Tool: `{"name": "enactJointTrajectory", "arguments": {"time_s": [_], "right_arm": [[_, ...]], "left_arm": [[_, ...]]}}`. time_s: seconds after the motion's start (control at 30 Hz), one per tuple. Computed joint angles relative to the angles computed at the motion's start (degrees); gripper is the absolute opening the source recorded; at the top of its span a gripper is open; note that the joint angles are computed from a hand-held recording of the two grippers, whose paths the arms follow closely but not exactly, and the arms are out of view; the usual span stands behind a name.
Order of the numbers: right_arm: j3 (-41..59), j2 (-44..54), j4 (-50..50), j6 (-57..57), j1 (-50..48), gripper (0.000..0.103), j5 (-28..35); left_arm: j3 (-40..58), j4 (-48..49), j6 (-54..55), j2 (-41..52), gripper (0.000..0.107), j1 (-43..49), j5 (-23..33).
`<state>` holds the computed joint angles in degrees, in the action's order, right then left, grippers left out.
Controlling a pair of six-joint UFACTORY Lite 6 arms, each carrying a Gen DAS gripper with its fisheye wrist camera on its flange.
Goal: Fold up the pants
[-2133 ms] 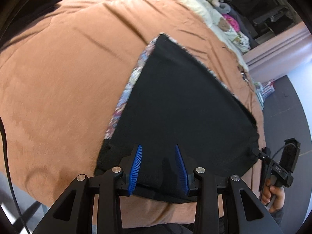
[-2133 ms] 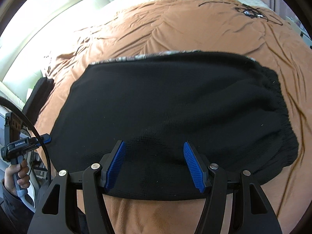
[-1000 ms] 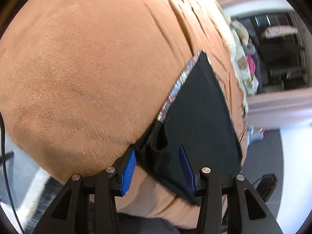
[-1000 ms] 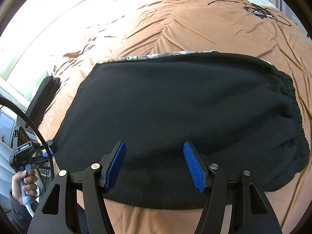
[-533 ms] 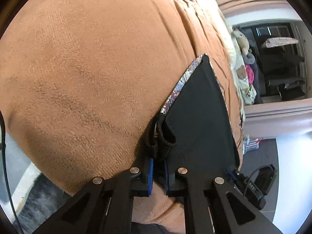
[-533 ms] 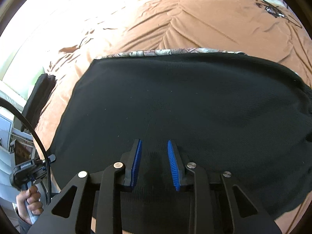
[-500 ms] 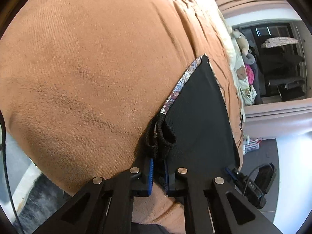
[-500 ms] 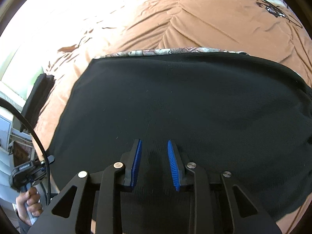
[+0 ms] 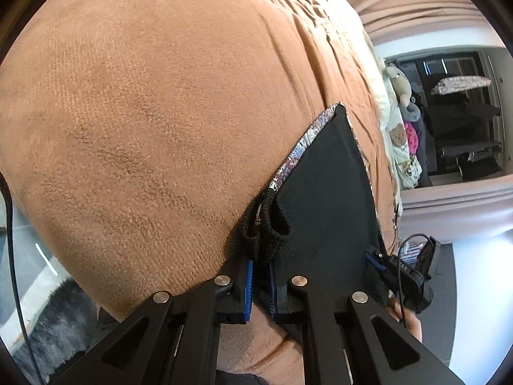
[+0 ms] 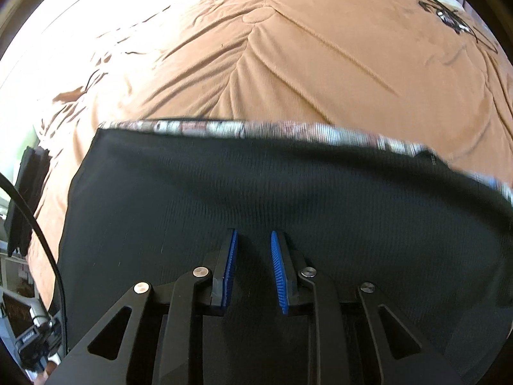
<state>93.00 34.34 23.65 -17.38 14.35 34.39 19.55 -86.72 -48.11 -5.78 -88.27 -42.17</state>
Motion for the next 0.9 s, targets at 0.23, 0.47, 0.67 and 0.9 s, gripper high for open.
{"name": "enactJointTrajectory", "arguments": {"time_s": [0.23, 0.47, 0.67, 0.9], "right_arm": [[16.2, 11.0, -7.3, 8.1, 2.1, 0.015, 3.1], [31.2, 21.0, -10.3, 12.3, 2.7, 0.014, 7.3], [33.3, 21.7, -7.3, 11.0, 1.8, 0.014, 9.7], [8.5, 5.1, 2.2, -0.5, 1.1, 0.015, 2.2]], "left_arm": [[0.2, -0.9, -1.3, 0.5, 0.008, -1.0, -0.7], [1.5, -3.0, 4.0, 0.0, 0.009, 0.8, 1.3], [0.9, 0.2, 0.6, 0.5, 0.01, 1.4, 1.1], [-1.1, 5.2, -3.7, -0.2, 0.011, 1.8, 0.7]]}}
